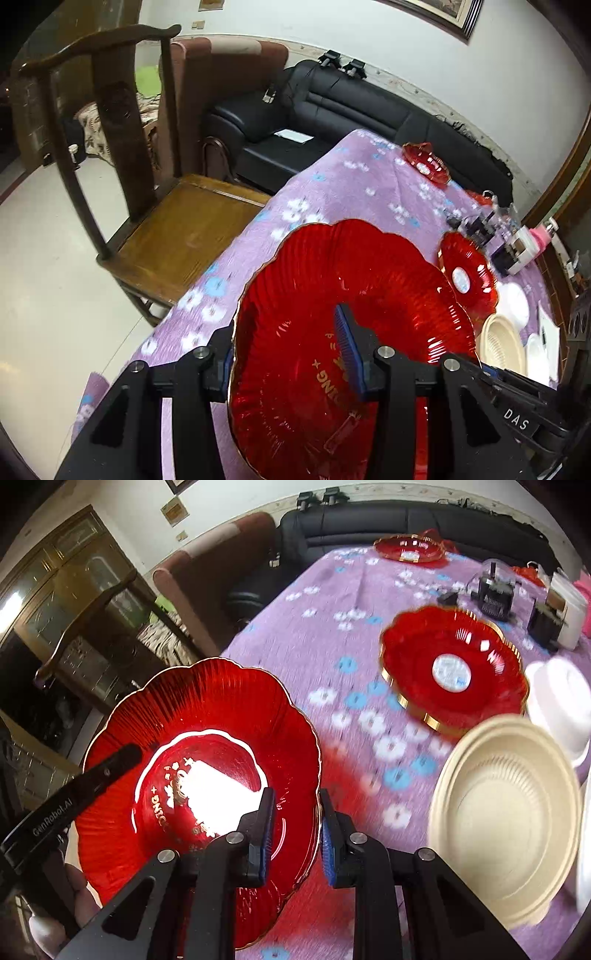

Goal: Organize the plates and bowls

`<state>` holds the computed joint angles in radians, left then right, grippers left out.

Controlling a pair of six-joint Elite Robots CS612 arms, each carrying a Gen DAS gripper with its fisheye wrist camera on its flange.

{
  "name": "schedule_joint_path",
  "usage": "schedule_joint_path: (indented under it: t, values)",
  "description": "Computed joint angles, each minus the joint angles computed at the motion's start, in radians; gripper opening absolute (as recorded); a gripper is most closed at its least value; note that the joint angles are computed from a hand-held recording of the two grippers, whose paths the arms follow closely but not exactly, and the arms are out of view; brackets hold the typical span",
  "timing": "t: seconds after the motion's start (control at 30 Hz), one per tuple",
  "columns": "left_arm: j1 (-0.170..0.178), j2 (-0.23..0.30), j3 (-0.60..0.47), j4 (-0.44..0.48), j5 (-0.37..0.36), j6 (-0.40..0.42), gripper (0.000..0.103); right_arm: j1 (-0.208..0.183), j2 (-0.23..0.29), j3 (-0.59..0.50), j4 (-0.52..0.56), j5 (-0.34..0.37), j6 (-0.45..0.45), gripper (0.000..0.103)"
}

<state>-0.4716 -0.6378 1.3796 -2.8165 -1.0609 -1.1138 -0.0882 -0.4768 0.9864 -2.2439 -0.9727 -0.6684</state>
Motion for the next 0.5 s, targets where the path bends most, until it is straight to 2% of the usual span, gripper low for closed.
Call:
schedule_joint_path:
  t: [0.13, 0.23, 0.33, 0.43, 0.5]
  values:
    - [0.001, 0.021, -0.010, 0.043, -0.043, -0.034, 0.045, -0.004, 0.000, 0.027, -0.018, -0.028, 0.016, 0.024]
    - [0.003, 0.040, -0.036, 0.092, -0.043, -0.049, 0.045, -0.001, 0.008, 0.034, -0.063, -0.045, 0.027, 0.024]
    - [-0.011, 0.036, -0.042, 0.142, 0.026, -0.051, 0.046, 0.001, -0.001, 0.067, -0.147, -0.058, 0.026, 0.025]
    - [-0.030, 0.019, -0.027, 0.159, 0.113, -0.056, 0.057, 0.000, -0.031, 0.143, -0.304, -0.063, -0.008, 0.027]
    - [-0.046, 0.004, -0.014, 0.181, 0.177, -0.076, 0.070, -0.007, -0.045, 0.178, -0.382, -0.048, -0.005, 0.030]
